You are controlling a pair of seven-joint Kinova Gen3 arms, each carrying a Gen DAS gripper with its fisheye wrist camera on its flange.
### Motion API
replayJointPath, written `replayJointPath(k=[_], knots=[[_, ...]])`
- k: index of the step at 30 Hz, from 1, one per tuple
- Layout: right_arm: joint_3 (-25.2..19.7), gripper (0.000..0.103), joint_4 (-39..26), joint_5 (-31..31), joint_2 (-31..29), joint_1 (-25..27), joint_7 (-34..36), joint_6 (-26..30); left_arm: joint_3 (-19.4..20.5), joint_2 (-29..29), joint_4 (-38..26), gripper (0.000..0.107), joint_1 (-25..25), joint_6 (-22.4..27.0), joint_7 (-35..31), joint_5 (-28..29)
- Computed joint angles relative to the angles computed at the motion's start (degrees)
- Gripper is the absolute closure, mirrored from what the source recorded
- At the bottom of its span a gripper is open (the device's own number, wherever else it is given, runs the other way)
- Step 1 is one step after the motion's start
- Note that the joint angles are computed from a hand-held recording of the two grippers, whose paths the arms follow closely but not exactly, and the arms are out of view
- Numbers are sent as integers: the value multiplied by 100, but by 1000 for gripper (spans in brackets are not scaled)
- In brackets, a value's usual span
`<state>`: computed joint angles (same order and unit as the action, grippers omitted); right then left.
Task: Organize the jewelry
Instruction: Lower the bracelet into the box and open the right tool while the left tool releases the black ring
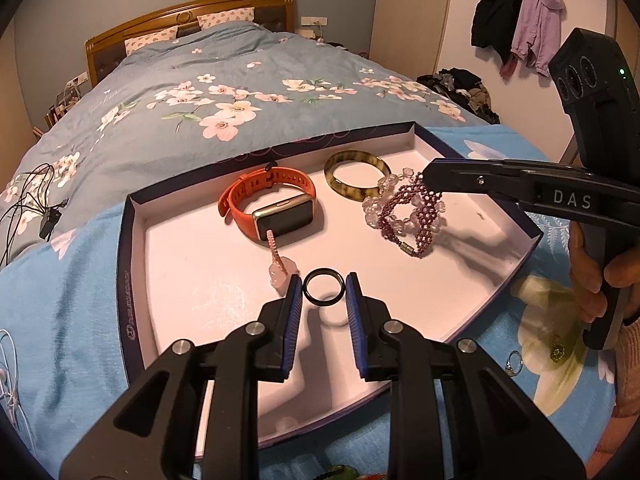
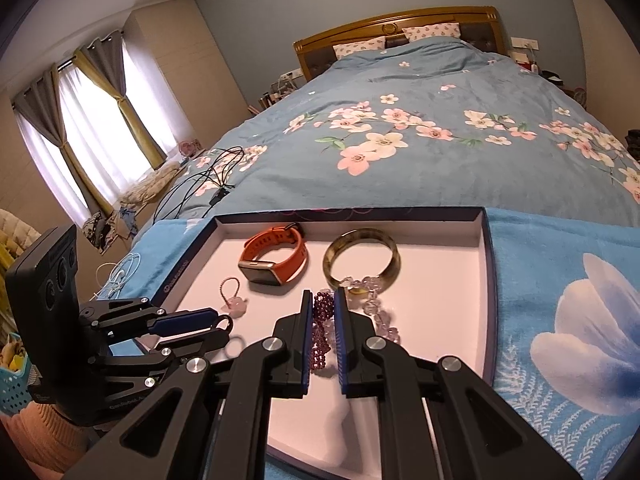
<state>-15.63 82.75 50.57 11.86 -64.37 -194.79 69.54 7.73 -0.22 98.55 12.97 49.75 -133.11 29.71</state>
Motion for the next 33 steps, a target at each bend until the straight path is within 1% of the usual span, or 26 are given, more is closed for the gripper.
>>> replayJointPath(k=[9,22,28,30,33], knots=[[17,94,-28,-62,37,9,-45,162,53,179,-115,85,25,34,222,-168],[48,91,-63,-147,66,10,-74,306,114,262,-130,85,33,-112,440,-308],[50,90,-68,-149,65,0,-100,360,98,106,-35,78,38,-260,409,-278],[49,90,-99,-153,83,-15,-96,425,58,14,20,73,22,-300,306,-178],[52,90,-119,-131,87,-52,-127,505,-27,-119,55,71,-14,-279,195,-40]])
